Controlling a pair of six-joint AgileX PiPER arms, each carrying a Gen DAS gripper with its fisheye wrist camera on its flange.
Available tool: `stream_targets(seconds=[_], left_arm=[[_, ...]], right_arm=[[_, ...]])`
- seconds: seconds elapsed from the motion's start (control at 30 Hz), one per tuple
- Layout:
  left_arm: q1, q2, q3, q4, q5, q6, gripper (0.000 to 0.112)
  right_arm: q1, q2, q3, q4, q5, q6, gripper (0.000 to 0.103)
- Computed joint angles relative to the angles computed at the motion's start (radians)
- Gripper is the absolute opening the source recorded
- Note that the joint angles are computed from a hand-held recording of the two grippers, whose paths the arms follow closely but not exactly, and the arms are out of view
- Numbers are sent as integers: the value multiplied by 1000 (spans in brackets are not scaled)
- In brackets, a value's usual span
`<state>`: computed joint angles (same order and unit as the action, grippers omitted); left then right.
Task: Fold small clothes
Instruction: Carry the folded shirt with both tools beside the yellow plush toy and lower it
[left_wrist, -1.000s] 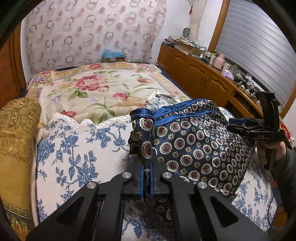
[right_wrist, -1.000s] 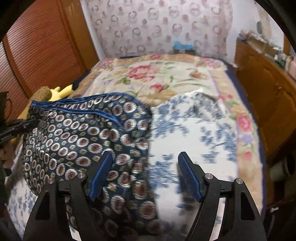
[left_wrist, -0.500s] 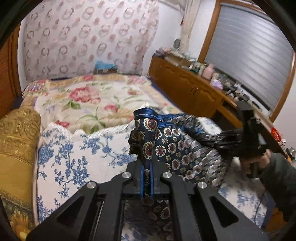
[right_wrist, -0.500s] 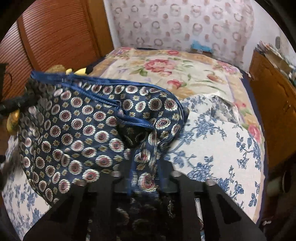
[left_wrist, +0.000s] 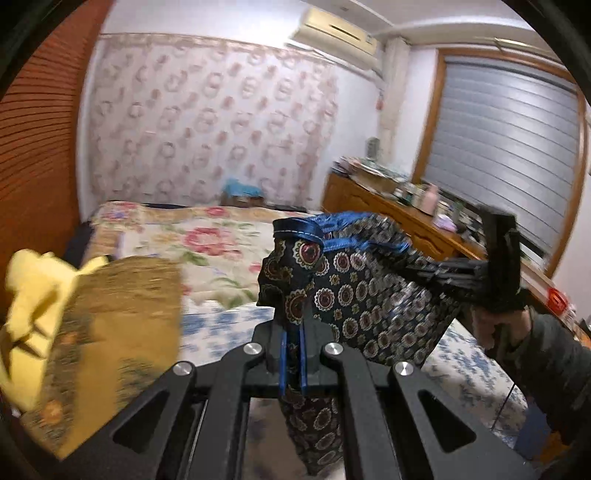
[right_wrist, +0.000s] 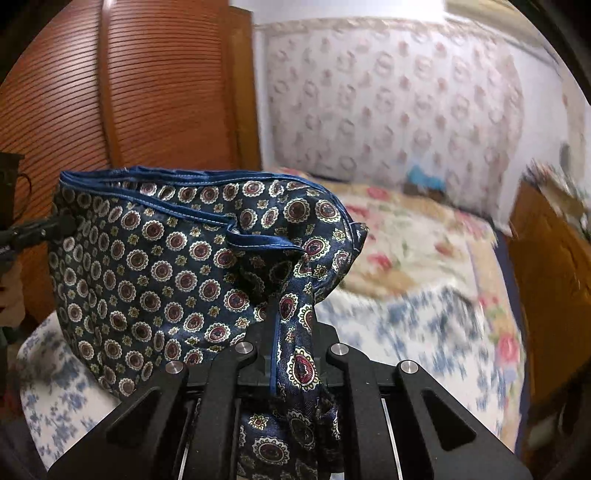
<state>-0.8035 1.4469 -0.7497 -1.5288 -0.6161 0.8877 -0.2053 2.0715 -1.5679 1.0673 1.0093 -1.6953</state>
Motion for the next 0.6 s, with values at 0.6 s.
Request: stream_targets(seconds=[0.6], left_arm=[[-70, -269, 554, -145, -266, -408, 2]], right_arm=[[753, 235, -598, -457, -128, 429, 8]])
